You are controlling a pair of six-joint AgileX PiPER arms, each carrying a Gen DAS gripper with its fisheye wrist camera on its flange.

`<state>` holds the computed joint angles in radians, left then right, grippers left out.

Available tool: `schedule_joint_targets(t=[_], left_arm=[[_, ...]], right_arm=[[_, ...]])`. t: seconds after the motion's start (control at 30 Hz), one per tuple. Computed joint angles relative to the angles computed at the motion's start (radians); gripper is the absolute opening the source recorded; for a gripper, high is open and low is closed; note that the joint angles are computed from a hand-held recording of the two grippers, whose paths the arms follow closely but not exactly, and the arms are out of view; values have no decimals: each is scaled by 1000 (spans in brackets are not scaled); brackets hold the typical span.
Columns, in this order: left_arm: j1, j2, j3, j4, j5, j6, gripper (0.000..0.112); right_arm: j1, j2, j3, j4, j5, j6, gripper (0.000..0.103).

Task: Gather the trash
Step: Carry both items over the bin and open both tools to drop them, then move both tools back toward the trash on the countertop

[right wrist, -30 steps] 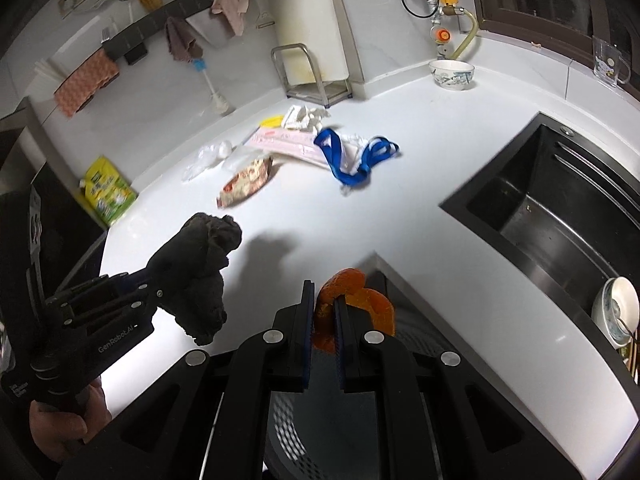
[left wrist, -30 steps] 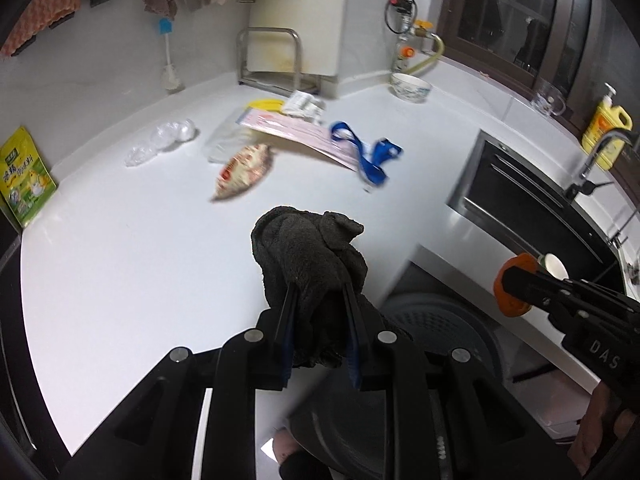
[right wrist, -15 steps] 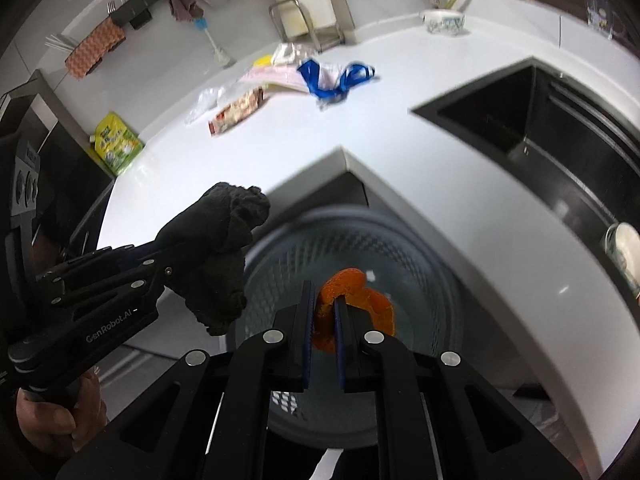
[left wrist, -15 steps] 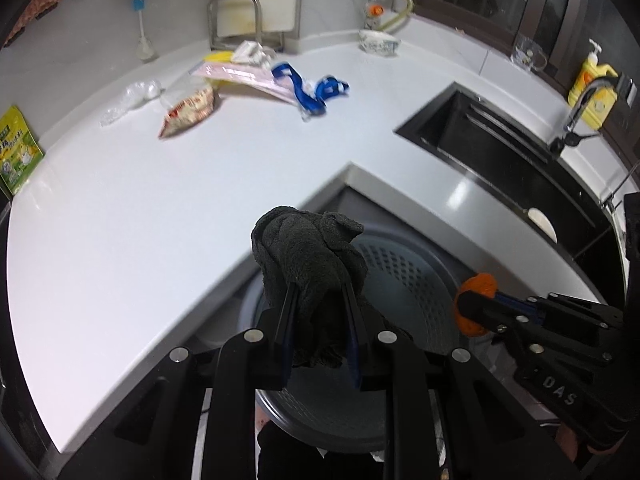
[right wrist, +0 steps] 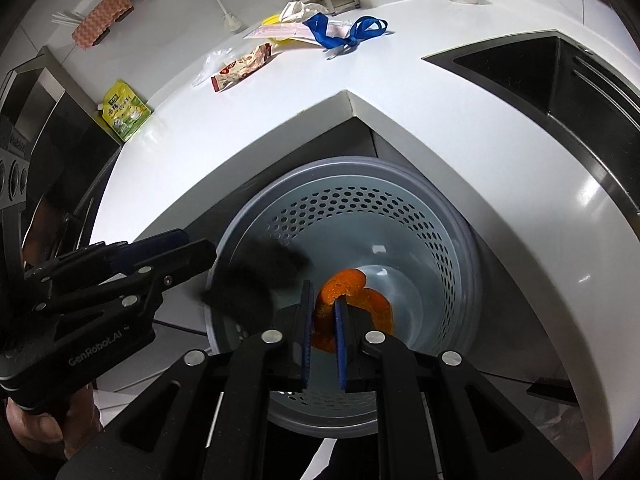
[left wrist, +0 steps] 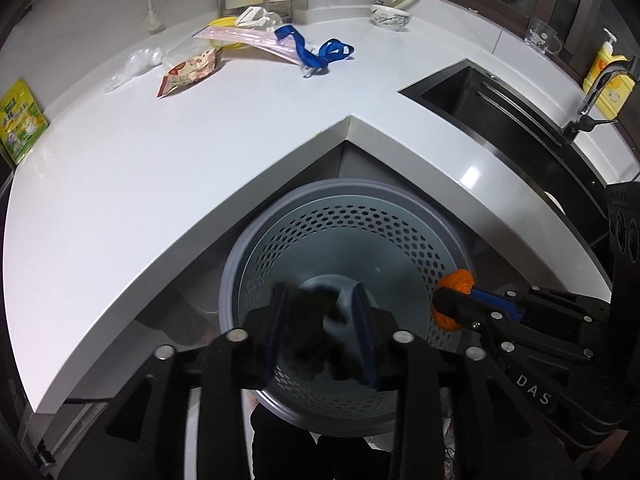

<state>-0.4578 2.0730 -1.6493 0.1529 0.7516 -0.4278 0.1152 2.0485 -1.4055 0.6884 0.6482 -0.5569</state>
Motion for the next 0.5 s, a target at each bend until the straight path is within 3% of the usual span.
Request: schedule_joint_targets(t=[0.03,0.1,0.5], left_arm=[[-2,1,0,10,3,-15,54],[-7,-12,22,38,-8,-61,61],[1,-47,40,88,3,-144,61]], right_arm=[[1,0,1,-16,-5,9,28],[0,-2,3,-40,-13,36,45],[-25,-21,10,-16,0,-13,45]])
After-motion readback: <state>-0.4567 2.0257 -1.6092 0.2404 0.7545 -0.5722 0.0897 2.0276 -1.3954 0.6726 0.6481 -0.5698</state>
